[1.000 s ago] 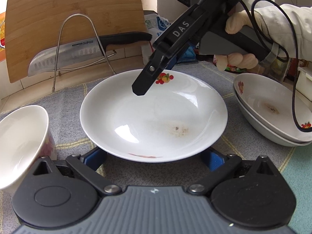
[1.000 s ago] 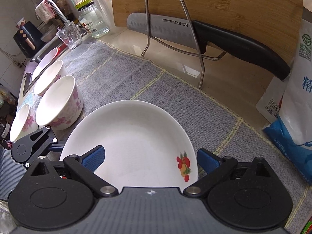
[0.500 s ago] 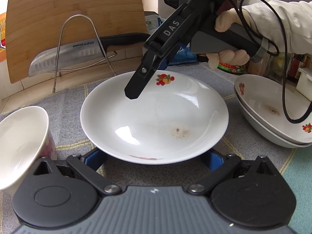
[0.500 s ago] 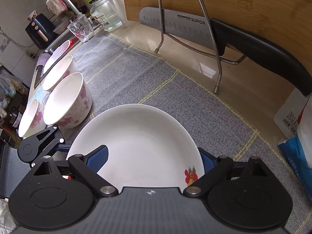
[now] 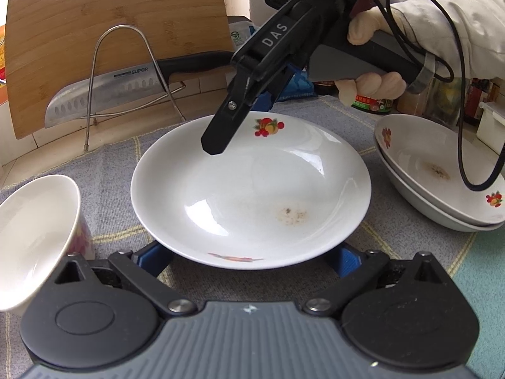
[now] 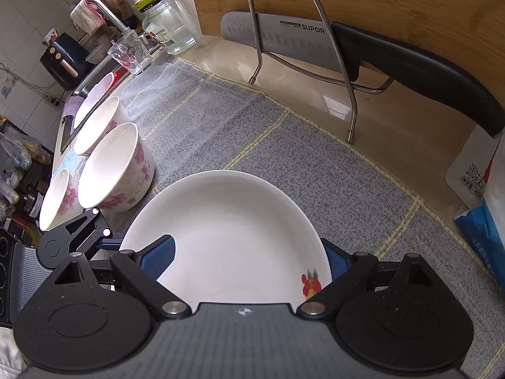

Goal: Organize plates and bowls
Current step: 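Lift the fruit-print plate with the right tool and carry it toward the stack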

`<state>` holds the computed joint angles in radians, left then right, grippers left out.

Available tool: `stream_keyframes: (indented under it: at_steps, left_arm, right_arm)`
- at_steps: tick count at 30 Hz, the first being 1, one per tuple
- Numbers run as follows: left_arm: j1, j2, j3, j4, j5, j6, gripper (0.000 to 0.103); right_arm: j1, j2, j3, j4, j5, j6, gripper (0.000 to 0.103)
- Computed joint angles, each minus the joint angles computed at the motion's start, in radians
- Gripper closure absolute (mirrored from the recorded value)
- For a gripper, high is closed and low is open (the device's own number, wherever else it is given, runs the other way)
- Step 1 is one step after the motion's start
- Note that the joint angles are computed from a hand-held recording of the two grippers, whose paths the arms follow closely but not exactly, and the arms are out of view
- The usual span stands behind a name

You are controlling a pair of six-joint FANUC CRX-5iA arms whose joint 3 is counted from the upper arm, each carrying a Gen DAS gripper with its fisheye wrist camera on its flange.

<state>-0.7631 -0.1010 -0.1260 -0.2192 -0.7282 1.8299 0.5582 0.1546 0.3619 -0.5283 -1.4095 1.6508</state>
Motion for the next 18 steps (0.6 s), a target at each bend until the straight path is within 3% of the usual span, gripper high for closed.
stream_keyframes:
  at_steps: [18]
  left_arm:
    - [0.008,-0.063,-0.025,0.105,-0.071,-0.137,0.003]
  right_arm:
    - [0.009,-0.075,-0.041,-0.055,-0.021,-0.074,0.005]
